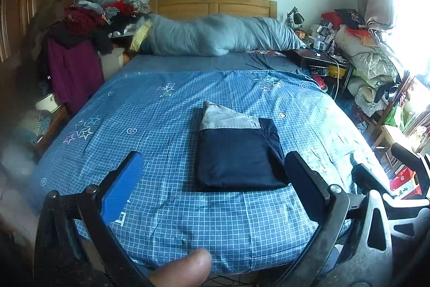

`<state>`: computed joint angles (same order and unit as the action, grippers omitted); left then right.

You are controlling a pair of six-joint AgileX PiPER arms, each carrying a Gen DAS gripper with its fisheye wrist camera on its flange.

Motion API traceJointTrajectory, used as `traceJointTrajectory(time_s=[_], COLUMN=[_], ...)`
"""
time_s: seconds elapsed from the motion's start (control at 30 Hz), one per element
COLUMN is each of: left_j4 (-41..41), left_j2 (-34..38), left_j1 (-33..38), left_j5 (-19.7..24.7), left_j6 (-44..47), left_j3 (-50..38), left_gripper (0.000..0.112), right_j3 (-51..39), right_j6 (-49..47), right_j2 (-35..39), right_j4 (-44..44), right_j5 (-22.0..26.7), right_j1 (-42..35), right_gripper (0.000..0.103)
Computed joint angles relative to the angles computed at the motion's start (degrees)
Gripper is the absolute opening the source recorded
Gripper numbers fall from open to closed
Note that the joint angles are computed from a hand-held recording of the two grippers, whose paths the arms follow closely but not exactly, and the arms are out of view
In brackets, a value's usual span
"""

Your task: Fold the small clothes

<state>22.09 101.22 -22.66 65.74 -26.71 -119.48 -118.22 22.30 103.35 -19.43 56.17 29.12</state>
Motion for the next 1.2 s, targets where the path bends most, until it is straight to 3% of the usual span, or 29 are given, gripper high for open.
traceJointTrajectory(time_s=[0.5, 0.8, 0.93, 1.2], left_j4=[2.6, 3.6, 4.9, 5.7], left_j2=[-0.7, -2.4, -3.0, -2.4], left_j1=[-1.4, -2.0, -2.4, -3.0], left_j5=[1.5, -0.4, -1.5, -0.9], left_j6=[-2.5, -3.8, -5.3, -5.5], left_j3=[-0.4, 2.7, 4.6, 3.9], left_gripper=[0.103, 0.103, 0.103, 0.103], right_j3=[-1.8, -3.2, -4.8, -2.7], right_j6=[-0.2, 1.7, 0.1, 0.5], right_j2=[-0.2, 0.9, 2.0, 1.2], right_j4=[0.7, -3.5, 1.0, 1.9], right_j5=[1.6, 3.4, 4.4, 3.4], right_j1=[-0.2, 0.9, -0.4, -0.9], right_gripper=[0.103, 0.103, 0.103, 0.103])
